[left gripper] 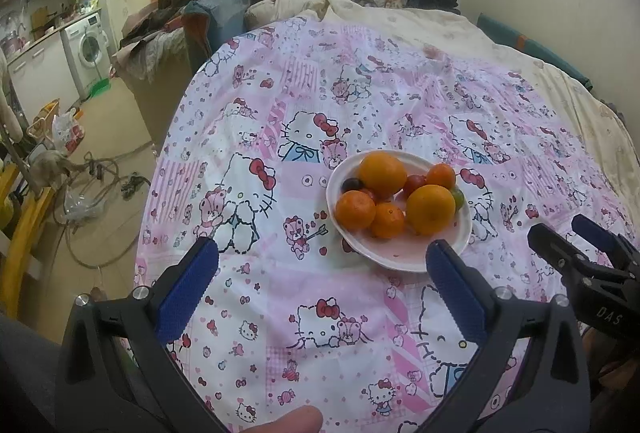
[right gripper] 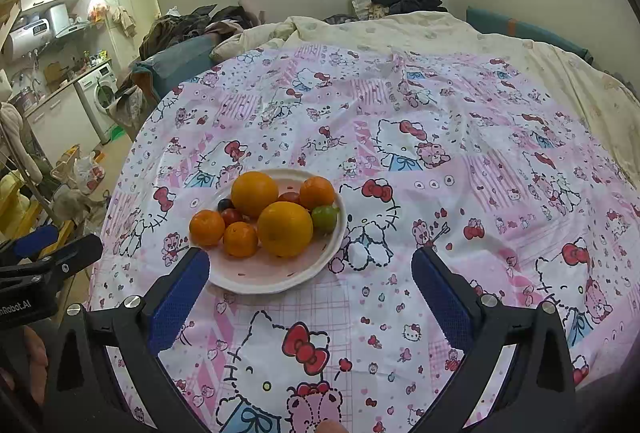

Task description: Organize fruits

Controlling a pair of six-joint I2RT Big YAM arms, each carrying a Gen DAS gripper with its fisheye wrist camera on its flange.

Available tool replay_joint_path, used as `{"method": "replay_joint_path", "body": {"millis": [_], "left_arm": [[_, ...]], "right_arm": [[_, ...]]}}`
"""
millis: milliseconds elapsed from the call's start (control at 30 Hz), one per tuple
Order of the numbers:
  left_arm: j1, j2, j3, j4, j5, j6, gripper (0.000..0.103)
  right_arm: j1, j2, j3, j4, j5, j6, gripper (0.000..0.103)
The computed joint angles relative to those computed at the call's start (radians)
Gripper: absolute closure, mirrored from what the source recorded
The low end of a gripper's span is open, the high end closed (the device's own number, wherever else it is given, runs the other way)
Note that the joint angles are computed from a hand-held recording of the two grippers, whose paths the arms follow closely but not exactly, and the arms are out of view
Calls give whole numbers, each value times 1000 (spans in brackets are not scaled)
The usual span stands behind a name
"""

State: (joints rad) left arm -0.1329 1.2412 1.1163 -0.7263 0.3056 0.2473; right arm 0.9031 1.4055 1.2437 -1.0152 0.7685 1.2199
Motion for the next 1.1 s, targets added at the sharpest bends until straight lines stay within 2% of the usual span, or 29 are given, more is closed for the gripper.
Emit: {"method": "replay_joint_path", "body": {"millis": [1100], "left_arm": [[3,7,4,-9,-5,1,1]], "right_arm": [[-2,-2,-3,2,-9,13,0]]}}
